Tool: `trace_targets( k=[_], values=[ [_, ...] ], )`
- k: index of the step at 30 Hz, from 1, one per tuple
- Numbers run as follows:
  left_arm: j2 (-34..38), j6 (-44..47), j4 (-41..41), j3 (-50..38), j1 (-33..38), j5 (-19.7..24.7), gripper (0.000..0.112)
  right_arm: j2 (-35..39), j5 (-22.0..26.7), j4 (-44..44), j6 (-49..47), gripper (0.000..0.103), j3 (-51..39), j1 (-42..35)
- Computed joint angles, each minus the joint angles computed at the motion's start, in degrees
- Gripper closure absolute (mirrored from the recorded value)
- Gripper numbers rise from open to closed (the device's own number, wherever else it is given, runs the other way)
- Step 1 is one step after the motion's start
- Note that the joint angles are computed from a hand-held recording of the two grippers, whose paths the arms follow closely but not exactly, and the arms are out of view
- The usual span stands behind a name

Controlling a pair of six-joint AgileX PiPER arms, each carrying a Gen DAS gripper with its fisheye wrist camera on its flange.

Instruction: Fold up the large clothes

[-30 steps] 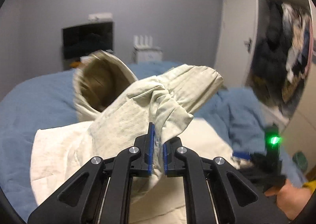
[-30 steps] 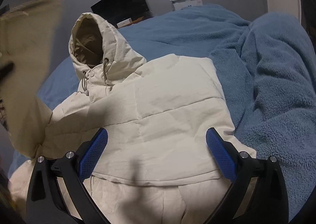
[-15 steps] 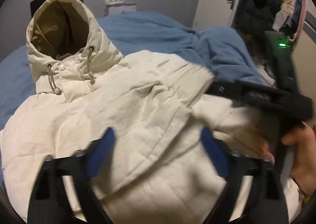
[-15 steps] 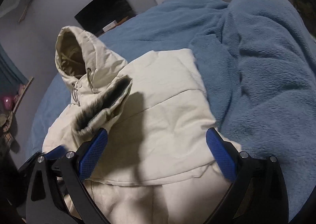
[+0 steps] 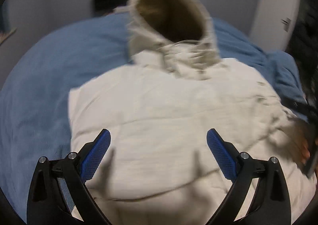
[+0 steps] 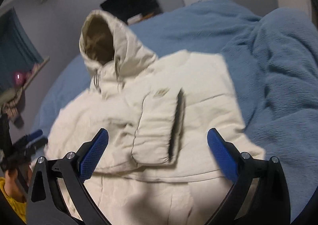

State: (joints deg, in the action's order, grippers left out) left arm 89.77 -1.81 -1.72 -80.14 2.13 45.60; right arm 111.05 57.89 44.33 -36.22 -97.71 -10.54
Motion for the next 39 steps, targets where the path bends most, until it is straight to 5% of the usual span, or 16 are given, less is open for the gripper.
trace_targets(
  k=[2,4,6,8,10,17,22,27,33,39],
  values=[
    [1.8,-1.4,-0.2,-0.9,1.4,1.4,0.019,1.8,1.2,-2.2,1.5,0.011,-1.8,1.4],
    [3.9,-3.6,1.2,-2.1,1.7,3.1,0.019,3.9,3.7,-2.9,1.6,0.040,-3.6,2.0],
    [5.2,-4.4,2.1,-2.6,1.4,3.3,0.019,4.8,4.5,-4.7,2.1,0.055,-4.2,2.8],
    [4.8,-4.8,2.7,-2.3,1.1,2.6,0.019,3.0,2.6,-3.8,0.2,0.086,-1.3,2.6],
    [3.5,-4.1,1.9,-1.1,1.4,1.3,0.019,-0.2,-1.3,-1.7,-2.1,0.091,2.3,1.8],
    [0.9,-1.3,-0.6,1.0,2.4,-0.4,0.019,-8.9,-11.2,-2.0,-6.1,0.092,6.9,1.0],
    [4.1,-1.5,0.0,-1.2,2.1,3.1,0.019,-1.4,-5.7,-15.4,5.2,0.091,0.8,3.0],
    [5.4,-4.2,5.3,-1.4,-0.2,4.4,0.018,2.2,-1.9,-16.5,8.9,0.088,-2.7,2.6],
    [4.4,-4.8,6.2,-0.4,-0.7,4.1,0.018,-4.7,-9.7,-16.0,6.0,0.052,5.1,3.0],
    [4.8,-6.1,7.9,-0.5,-1.7,4.3,0.017,-5.0,-14.3,-17.9,3.5,0.051,5.0,7.8]
  ],
)
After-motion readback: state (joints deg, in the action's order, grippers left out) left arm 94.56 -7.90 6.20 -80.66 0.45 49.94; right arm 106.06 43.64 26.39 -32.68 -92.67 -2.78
